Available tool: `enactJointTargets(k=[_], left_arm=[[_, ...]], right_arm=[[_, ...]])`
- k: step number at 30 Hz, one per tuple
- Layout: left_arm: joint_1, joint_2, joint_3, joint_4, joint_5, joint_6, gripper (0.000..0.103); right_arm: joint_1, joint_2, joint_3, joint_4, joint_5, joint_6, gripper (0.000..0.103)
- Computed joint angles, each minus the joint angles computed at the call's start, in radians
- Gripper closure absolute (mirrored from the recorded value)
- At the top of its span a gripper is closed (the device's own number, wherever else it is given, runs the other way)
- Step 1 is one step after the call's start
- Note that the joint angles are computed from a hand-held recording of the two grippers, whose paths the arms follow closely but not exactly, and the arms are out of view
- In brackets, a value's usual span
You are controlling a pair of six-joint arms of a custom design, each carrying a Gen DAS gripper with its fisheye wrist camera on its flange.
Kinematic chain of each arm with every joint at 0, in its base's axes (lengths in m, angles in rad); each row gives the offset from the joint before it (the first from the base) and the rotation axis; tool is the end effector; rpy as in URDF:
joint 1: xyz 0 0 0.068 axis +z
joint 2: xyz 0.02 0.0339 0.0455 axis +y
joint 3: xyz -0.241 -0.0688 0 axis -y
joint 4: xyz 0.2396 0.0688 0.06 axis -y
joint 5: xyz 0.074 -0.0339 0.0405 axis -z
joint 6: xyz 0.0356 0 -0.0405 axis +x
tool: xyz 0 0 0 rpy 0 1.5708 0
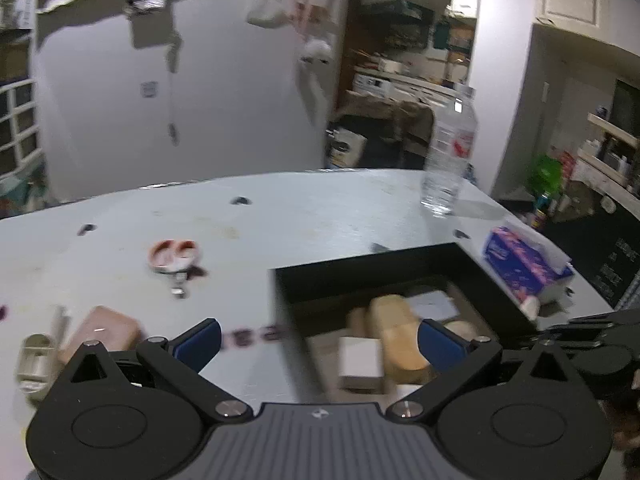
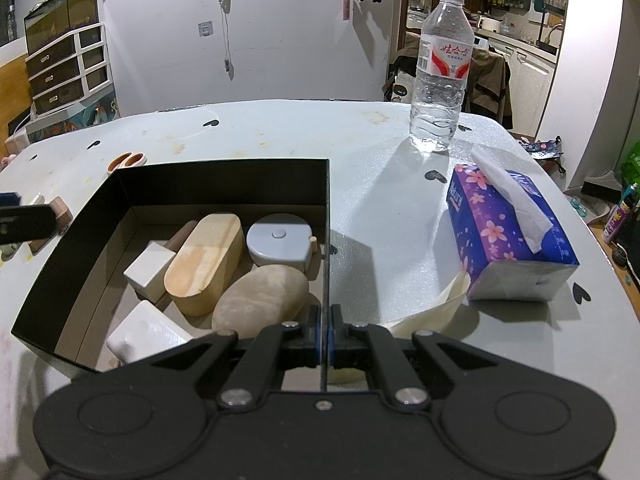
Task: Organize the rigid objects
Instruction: 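Move the left gripper to the beige plastic holder and grasp it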
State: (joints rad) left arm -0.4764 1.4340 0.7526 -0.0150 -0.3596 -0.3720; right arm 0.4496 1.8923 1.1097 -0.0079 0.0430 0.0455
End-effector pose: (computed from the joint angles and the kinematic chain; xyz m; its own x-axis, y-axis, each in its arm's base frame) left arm 0.2664 -0.1234 0.1791 -0.5999 -0.0733 -0.7967 -0.0308 0.9972 -0.0686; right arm 0.3478 0.1661 0.1379 -0.6579 -0.2670 -0.7041 -0.3774 0.9260 0.0015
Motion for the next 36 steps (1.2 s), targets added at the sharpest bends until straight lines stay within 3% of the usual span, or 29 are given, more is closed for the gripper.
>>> enactJointTargets(k=[7, 13, 20, 26, 28, 30, 31, 33, 36], left_arm=[[0.109, -0.164, -0.168, 0.021, -0.058, -0.017, 0.000], [0.264, -0.221, -0.272, 0.066, -0.074, -0.024, 0.000], [0.467, -0.190, -0.355, 0.213, 0.010, 0.100, 0.000], [0.586, -0.093, -0.346, 0.295, 0.072, 0.200, 0.001], [0.617, -0.068, -0.351, 0.327, 0.107, 0.217, 0.008], [0.635, -0.043, -0.342, 0.335, 0.134, 0.220, 0.026], [0.642, -0.034, -0.341, 0.338, 0.143, 0.213, 0.031], [0.643, -0.018, -0.331, 0.321, 0.141, 0.193, 0.051], [0.614, -0.044, -0.352, 0.306, 0.095, 0.168, 0.053]], right_arm=[[0.000, 0.002, 0.002, 0.000, 0.000, 0.001, 0.099], [0.000, 0.002, 0.003, -0.001, 0.000, 0.000, 0.099], [0.000, 0.002, 0.002, 0.000, 0.000, 0.001, 0.099], [-0.004, 0.003, 0.000, 0.001, 0.001, -0.002, 0.099], [-0.004, 0.004, 0.001, 0.000, 0.002, -0.002, 0.099], [-0.007, 0.004, -0.001, 0.001, -0.001, -0.004, 0.099], [-0.005, 0.005, 0.001, 0.000, 0.001, -0.002, 0.099], [-0.004, 0.005, 0.001, -0.001, 0.002, -0.002, 0.099], [-0.005, 0.006, 0.001, 0.000, 0.001, -0.001, 0.099]])
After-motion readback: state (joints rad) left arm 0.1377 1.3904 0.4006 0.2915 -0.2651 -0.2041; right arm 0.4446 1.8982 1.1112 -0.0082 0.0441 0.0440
